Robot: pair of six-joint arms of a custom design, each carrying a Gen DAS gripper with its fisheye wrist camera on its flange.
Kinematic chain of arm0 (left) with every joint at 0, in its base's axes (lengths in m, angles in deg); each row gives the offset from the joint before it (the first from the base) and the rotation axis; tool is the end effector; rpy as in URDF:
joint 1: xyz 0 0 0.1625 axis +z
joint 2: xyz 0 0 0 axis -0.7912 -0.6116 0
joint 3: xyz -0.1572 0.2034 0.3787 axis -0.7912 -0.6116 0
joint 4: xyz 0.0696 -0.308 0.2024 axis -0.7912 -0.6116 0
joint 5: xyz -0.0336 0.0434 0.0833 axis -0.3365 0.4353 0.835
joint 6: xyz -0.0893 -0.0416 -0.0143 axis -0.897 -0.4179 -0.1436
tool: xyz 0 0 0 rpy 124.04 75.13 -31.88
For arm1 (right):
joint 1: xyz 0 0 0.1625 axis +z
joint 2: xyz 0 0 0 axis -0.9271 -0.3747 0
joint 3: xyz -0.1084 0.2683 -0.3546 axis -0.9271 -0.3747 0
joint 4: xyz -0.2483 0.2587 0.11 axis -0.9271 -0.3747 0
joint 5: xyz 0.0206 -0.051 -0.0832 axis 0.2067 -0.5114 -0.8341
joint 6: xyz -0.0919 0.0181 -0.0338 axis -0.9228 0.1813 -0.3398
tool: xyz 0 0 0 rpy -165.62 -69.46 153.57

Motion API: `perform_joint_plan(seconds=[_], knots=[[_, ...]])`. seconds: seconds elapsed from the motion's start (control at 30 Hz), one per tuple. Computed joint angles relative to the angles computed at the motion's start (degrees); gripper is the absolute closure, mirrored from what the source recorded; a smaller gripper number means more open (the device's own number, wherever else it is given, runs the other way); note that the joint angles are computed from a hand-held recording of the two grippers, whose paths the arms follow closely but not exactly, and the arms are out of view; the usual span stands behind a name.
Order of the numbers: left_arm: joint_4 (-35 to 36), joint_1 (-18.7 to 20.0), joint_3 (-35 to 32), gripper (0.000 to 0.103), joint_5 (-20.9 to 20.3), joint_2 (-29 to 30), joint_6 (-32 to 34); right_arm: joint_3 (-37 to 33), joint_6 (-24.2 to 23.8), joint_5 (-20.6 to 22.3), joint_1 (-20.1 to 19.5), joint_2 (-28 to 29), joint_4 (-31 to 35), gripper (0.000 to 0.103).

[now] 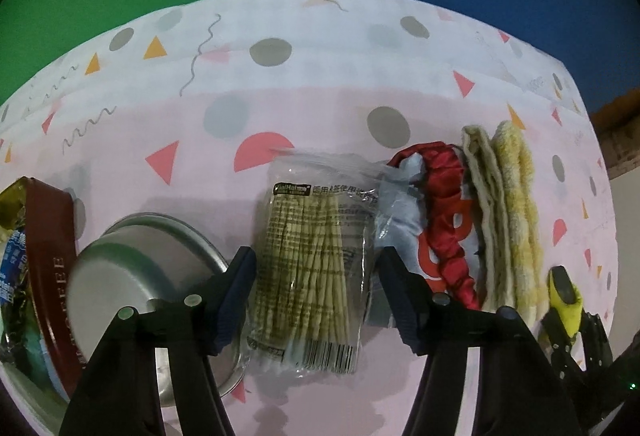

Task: Organize soft objects
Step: 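Grasp the cotton-swab packet with the left gripper while the right gripper holds the sock, then carry the cotton-swab packet into the gold tin and open the left gripper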

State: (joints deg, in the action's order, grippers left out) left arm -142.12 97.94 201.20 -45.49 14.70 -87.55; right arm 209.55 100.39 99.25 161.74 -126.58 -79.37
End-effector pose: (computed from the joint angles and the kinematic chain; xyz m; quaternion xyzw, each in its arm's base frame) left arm -0.2387 -0.5046 0.0195 0.2581 0.9218 -0.0053 0.2892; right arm 0.0767 -0.2515 0.1690 -0.0661 -0.8367 0.3820 0.3868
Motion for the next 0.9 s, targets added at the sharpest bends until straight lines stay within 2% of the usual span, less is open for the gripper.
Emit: perform_joint_plan(seconds=[0.07,0.13,0.23,0.7,0.9], knots=[[-0.92,0.08,0.28,0.055,0.12,0.41,0.28,-0.01,0.04,-0.06,-0.01,0.02,-0.01,0.053],[-2.08,-0.22,0.94,0.074,0.22,0.26,0.88,0.02,0.0,-0.16,-0.09,-0.02,-0.03,0.053],[-2.27,-0.41,1.54,0.08,-0.76,-0.43,0.97,0.01,0.03,-0.18,-0.08,0.05,-0.09,0.053],[-4.62,-3.53,6.8,0.083,0.86,-5.83,-0.02,-0.15,-0.01,0.17,0.0,0.15,0.01,0.053],[-2.82,-4.43,8.41,0.083,1.22,-10.5,-1.49,-0.25,-0.16,0.52,0.18,0.38,0.06,0.052]])
